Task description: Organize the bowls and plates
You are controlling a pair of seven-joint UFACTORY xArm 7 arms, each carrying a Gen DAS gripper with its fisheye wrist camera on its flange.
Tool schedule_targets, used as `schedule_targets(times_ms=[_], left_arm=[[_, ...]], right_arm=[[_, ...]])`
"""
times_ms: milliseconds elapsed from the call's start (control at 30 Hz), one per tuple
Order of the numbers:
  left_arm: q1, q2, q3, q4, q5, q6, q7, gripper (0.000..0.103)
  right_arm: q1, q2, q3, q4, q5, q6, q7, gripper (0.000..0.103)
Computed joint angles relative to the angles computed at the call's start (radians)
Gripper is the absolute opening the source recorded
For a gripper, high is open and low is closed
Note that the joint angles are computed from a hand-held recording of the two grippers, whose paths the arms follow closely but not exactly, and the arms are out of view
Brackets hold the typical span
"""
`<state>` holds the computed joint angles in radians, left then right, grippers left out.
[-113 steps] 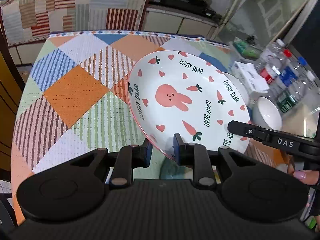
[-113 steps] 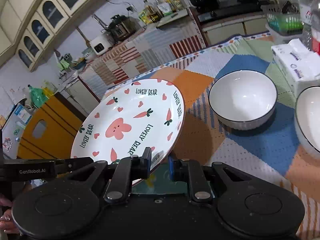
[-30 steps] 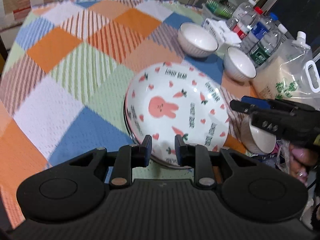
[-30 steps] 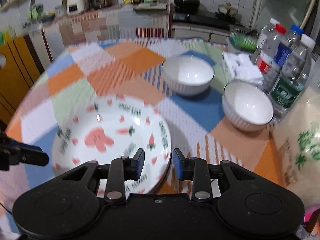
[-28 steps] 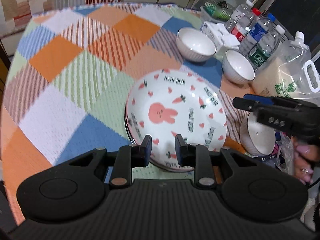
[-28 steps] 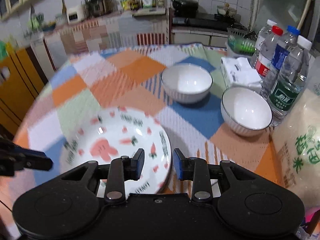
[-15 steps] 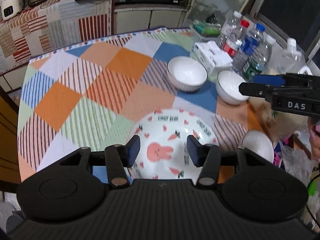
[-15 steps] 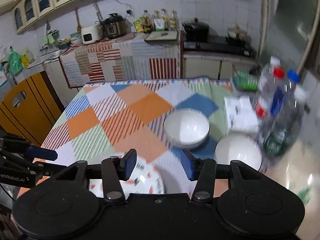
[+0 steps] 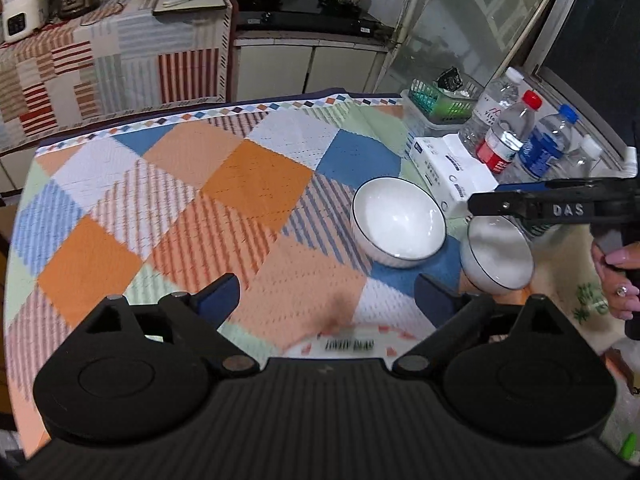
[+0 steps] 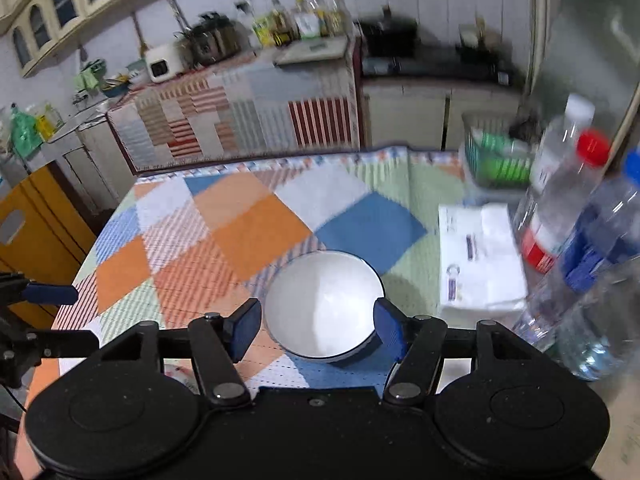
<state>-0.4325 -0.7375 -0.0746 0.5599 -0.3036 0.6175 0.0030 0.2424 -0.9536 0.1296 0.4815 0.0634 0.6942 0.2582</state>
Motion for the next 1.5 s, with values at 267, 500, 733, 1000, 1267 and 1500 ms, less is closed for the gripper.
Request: schedule_targets(times_ms=[267,500,733,1000,1267,1500], left_arm=[[-0.093,0.293,0.043,0.078,-0.114,-0.199,0.124,0.095],[-0.050,0.504,-0.026,0.175,-0.146,-0.229,0.056,0.091],[-0.059,0.571,-0.034,0.204,-0.289,-0.218,0.130,0.054],[0.003,0.544,-0.057,0.238,-0.321,-0.110,0.068,0.025],[0.060,0.397,0.036,0.187,-0.339,0.037,0.179,0.025],[0.126,0.327,0.041,0.148,-0.241,0.076,0.137,0.025]], right_arm=[[-0.042,0.236,-0.034,0.021,-0.025,-0.108,-0.059,0.062],[-0.071,0.364,-0.024,0.070,-0.056,-0.099,-0.066,0.041],[-0.097,0.382,-0.006,0.043,-0.063,-0.155,0.001,0.014],[-0.064,0.344,-0.015,0.014,-0.050,-0.192,0.025,0.009],[0.027,0.325,0.006,0.023,0.031,-0.236,0.084,0.011],[0.072,0.405,0.056,0.088,0.039,-0.239,0.173,0.011]])
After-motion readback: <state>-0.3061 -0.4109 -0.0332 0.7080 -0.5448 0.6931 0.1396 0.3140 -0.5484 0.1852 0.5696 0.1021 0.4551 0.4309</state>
